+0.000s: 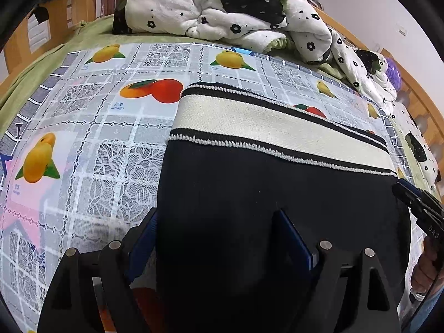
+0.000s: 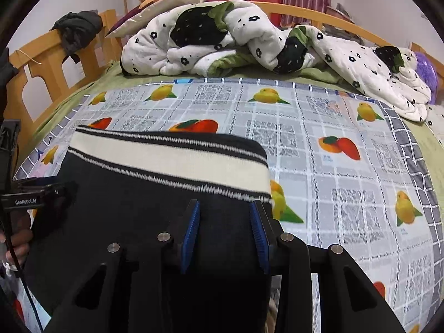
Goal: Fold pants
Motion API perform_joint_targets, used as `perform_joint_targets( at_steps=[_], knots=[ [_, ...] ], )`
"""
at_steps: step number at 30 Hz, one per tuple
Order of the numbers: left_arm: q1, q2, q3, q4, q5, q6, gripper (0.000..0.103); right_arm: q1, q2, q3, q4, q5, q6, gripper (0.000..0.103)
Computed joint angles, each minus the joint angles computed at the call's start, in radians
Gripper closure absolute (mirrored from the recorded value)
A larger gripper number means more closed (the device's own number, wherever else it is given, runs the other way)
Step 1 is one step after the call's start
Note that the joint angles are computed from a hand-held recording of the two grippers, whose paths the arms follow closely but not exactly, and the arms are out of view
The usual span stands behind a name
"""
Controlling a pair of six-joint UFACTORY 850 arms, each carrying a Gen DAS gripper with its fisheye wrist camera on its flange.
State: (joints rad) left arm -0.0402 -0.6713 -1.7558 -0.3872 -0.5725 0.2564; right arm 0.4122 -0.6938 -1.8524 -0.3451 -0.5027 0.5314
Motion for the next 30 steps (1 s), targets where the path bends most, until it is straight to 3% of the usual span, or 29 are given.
perform_joint_targets(
  at_steps=[7, 10, 16, 18, 24, 30],
  knots=[
    [-0.016, 0.049, 0.060, 0.075, 0.028, -0.025, 0.021, -0.001, 0.041, 0.035, -0.033, -0.010, 0.030, 0.069],
    [-0.024, 0.090, 0.119, 0.105, 0.059, -0.060, 0.021, -0.007, 0.061, 0.062, 0.024, -0.015, -0.022, 0.069],
    [-0.026, 0.164, 0.210, 0.103, 0.080, -0.137, 0.021, 0.013, 0.120, 0.148, -0.024, -0.008, 0.026, 0.069],
    [-0.036, 0.197, 0.247, 0.169, 0.101, -0.204, 0.022, 0.019, 0.146, 0.186, -0.041, -0.002, 0.047, 0.069],
    [-0.058, 0.315, 0.366, 0.230, 0.159, -0.278, 0.022, 0.044, 0.264, 0.324, -0.154, -0.004, 0.241, 0.068],
    [-0.066, 0.449, 0.518, 0.141, 0.185, -0.257, 0.021, 0.077, 0.382, 0.453, -0.246, -0.020, 0.429, 0.062]
  ],
)
